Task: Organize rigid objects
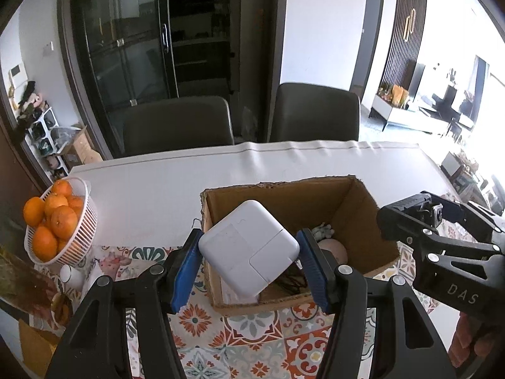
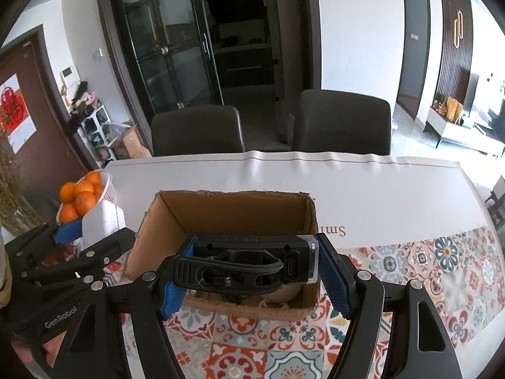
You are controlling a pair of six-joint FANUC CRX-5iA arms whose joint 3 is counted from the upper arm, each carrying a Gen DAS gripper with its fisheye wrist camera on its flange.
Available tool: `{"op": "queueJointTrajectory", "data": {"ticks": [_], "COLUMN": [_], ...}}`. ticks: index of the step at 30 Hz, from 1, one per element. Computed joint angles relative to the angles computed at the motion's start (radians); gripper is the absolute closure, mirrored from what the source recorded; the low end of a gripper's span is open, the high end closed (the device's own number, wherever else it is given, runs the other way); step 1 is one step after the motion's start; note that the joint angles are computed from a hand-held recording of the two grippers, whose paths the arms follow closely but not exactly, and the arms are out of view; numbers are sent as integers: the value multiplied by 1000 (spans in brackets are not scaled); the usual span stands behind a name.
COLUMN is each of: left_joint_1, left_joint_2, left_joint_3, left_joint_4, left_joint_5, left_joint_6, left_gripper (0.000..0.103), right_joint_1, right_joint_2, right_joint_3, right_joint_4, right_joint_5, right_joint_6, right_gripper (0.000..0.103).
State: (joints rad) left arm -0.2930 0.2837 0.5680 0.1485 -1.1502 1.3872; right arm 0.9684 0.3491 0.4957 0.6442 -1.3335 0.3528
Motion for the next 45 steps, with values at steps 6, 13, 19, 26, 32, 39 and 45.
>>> {"op": "queueJointTrajectory", "data": {"ticks": [6, 13, 19, 26, 32, 39, 45], "left_joint_1": [-3, -4, -9, -8, -23, -38, -49], "left_joint_2": [94, 210, 268, 300, 258, 142, 25], "left_joint_3": [131, 294, 371, 399, 349, 220, 99], "left_joint_4": [-15, -17, -26, -14, -70, -135, -174], "left_joint_5": [-102, -238, -304, -341, -306, -207, -110], "left_joint_6": [16, 47, 66, 81, 94, 121, 155], "left_gripper": [44, 44, 43, 42, 36, 27, 20], "right_joint_1": [-47, -88, -113, -121, -114, -70, -6], "right_joint_2": [59, 118, 160, 172, 186, 121, 71], "right_joint_3": [103, 201, 272, 284, 302, 199, 125], "right_joint_4": [-84, -161, -231, -254, -246, -188, -79], "right_joint_5": [-30, -72, -124, -137, -187, -161, -170], "right_joint_6": [77, 126, 162, 160, 142, 61, -9], "right_gripper": [30, 30, 30, 30, 28, 28, 28]}}
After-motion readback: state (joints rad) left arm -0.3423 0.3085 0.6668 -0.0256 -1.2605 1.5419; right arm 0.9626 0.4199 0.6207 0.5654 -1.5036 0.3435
